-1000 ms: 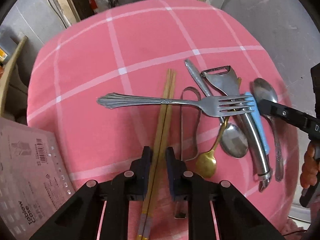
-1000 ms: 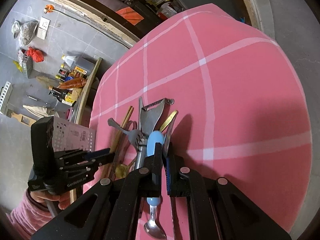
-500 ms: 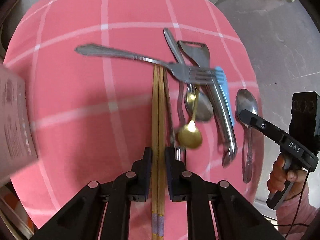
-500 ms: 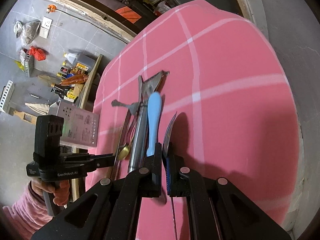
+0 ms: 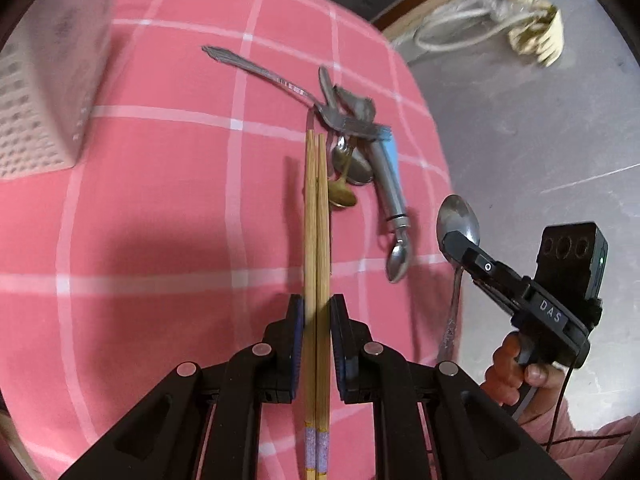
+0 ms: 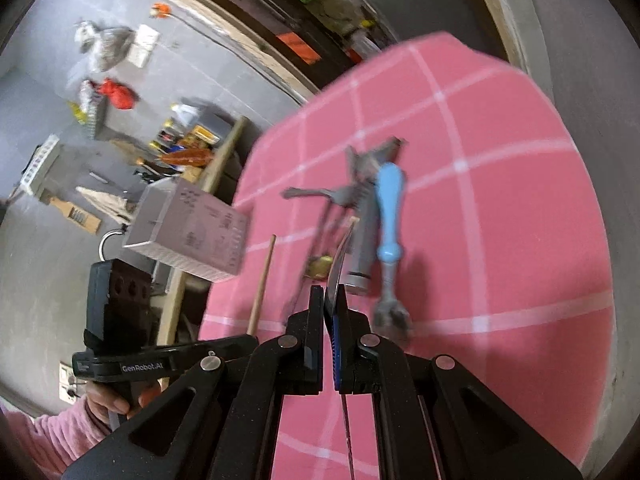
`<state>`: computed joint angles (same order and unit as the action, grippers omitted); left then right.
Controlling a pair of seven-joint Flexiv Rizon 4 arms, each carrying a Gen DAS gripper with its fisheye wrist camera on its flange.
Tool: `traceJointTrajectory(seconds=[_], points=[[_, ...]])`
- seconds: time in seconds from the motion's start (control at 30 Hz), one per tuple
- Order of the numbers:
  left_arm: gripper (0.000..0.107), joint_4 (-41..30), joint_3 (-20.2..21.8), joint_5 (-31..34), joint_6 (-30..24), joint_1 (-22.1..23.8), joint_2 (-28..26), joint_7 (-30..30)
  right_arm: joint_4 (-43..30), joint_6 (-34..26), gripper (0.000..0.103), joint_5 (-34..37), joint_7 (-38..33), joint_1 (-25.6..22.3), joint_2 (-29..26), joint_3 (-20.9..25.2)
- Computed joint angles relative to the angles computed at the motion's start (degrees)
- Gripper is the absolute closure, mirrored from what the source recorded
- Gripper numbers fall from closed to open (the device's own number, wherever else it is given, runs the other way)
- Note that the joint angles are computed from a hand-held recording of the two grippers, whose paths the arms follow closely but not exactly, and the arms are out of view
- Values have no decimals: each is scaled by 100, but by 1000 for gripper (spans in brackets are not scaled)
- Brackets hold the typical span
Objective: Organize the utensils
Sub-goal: 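Carry the wooden chopsticks with the left tool and lower them into the white caddy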
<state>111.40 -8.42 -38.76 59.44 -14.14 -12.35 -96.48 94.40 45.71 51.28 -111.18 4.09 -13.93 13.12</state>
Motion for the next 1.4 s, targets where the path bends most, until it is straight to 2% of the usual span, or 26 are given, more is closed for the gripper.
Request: traceJointTrajectory(seconds=[0.13,0.33,0.6,0.7,0.87,1.0,1.1,1.17,1.2,1.27,1.4], points=[[94,378,115,-32,533,-35,502,178,-67,195,99,384,-300,-12,184,69],[94,285,361,771,902,-7,970,-64,-526,442,99,1153,-797,71,245,108],[94,-34,584,1570,1406,272,1253,-182,-1356,1286,99,1673,-1704,478,132,306],[94,-111,657,1648,1638,380,1329,-94,-1658,1583,99,1737,-1969,598,33,416],[94,-258,780,2067,2087,637,1343,-250,-2339,1999,99,2111,-2414,729,-288,670],[94,-395,860,2738,2518,867,1242,-686,-2750,2358,99,2180,-2466,894,-612,895],[94,-544,1003,3761,2835,1063,1171,-1407,-2943,2722,99,2123,-2547,1061,-859,1060],[94,-576,1070,4165,3025,1140,1138,-1695,-3017,2950,99,1965,-2572,1181,-1026,1161],[94,-626,1158,4626,3144,1179,1102,-2051,-3045,3034,99,1888,-2591,1221,-1112,1217],[94,-679,1262,5066,3299,1202,1029,-2422,-3076,3182,99,1769,-2665,1259,-1275,1349],[94,-855,1728,6229,3499,1006,825,-3520,-3089,3356,99,1604,-2742,1210,-1581,1647]])
